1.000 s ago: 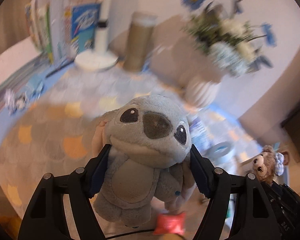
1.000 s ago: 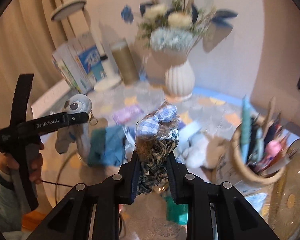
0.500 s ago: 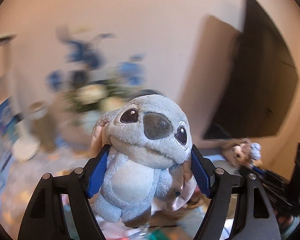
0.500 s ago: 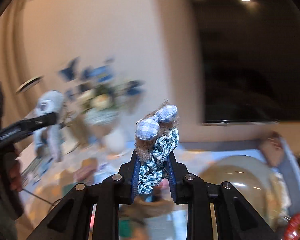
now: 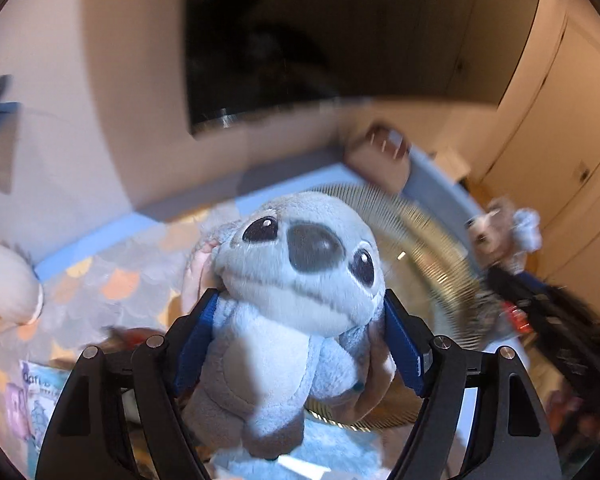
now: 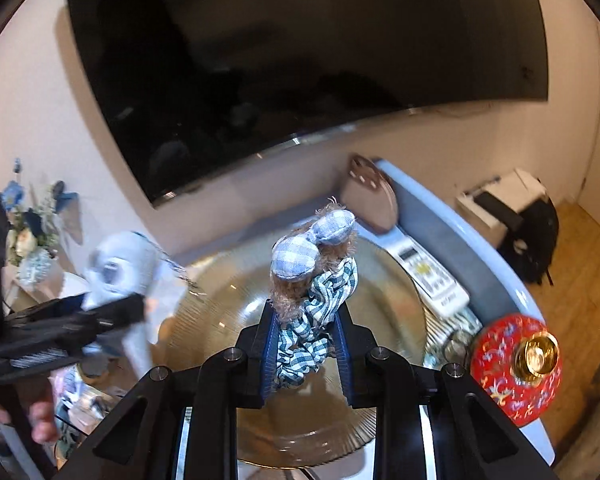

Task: Organize soft objects
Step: 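Carry the plush and scrunchie to the amber glass plate and release both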

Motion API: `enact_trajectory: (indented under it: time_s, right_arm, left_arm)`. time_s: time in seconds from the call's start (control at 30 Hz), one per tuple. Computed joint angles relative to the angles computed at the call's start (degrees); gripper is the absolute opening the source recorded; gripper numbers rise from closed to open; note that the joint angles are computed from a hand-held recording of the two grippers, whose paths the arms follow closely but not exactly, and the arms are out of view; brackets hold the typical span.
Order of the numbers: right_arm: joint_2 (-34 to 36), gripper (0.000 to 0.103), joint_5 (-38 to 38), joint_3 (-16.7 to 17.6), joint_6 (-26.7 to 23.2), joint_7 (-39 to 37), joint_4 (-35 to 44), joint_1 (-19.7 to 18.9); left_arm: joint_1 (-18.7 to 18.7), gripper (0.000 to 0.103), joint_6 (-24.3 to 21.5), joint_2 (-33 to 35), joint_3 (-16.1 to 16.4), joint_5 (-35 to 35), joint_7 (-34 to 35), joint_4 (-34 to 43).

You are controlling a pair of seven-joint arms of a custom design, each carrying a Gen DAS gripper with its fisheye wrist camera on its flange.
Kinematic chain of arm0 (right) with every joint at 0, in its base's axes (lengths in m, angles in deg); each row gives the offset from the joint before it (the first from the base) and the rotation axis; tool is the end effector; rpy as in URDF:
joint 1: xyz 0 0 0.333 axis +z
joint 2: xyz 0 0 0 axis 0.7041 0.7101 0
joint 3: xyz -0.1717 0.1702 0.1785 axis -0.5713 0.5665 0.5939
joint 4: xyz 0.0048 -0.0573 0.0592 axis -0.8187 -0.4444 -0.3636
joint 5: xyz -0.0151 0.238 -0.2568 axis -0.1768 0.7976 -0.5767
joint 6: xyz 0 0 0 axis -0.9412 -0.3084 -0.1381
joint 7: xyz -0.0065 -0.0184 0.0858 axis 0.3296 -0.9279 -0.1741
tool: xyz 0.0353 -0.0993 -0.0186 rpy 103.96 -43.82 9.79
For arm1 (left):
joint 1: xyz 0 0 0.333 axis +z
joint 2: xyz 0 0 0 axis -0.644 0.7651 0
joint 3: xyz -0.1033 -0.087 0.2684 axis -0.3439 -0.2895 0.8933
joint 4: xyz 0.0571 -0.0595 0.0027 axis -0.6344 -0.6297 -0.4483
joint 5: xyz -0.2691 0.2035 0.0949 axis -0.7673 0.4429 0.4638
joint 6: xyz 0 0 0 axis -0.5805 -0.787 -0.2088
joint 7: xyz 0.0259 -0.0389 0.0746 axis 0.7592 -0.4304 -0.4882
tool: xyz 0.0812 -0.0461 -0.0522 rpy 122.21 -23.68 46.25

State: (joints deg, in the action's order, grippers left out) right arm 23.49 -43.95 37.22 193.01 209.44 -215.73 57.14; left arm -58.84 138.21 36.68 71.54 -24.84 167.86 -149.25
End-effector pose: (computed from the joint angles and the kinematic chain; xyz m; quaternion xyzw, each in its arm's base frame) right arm 0.3688 0.1758 0.5759 -0.4956 0.7755 -0.2345 0.3129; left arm 0.5221 -0.3254 0.5846 -0.4813 0.8220 -0.2956 0.0724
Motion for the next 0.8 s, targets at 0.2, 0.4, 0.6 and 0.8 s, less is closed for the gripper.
enact_trajectory:
  time_s: [0.2,0.4,0.6,0.8]
  right_arm:
    - [1.21,0.07,3.52,-2.15,0.91,-1.49,-1.6,1.5]
    - [0.59,0.076,4.54,-1.53,0.37,-1.72,-2.5,1.27]
    - [0.73,0.076,4.94,-1.26,-2.46,-2.27,-1.45,1.53]
    - [1.0,0.076,5.32,-1.44,-3.22,-2.98,-0.9,2.07]
  left_arm:
    - [-2.76,0.089,-5.08,5.33,-0.15,4.0,-2.72,5.65]
    - [-3.41,0.092,-4.21,4.0,0.1,4.65,-3.71,5.14]
    - [-3.55,0.092,-5.85,3.87,0.03,5.44,-4.59,6.24]
    - [-3.38,0.093,-6.52,3.58,-0.01,5.11,-4.83,5.79]
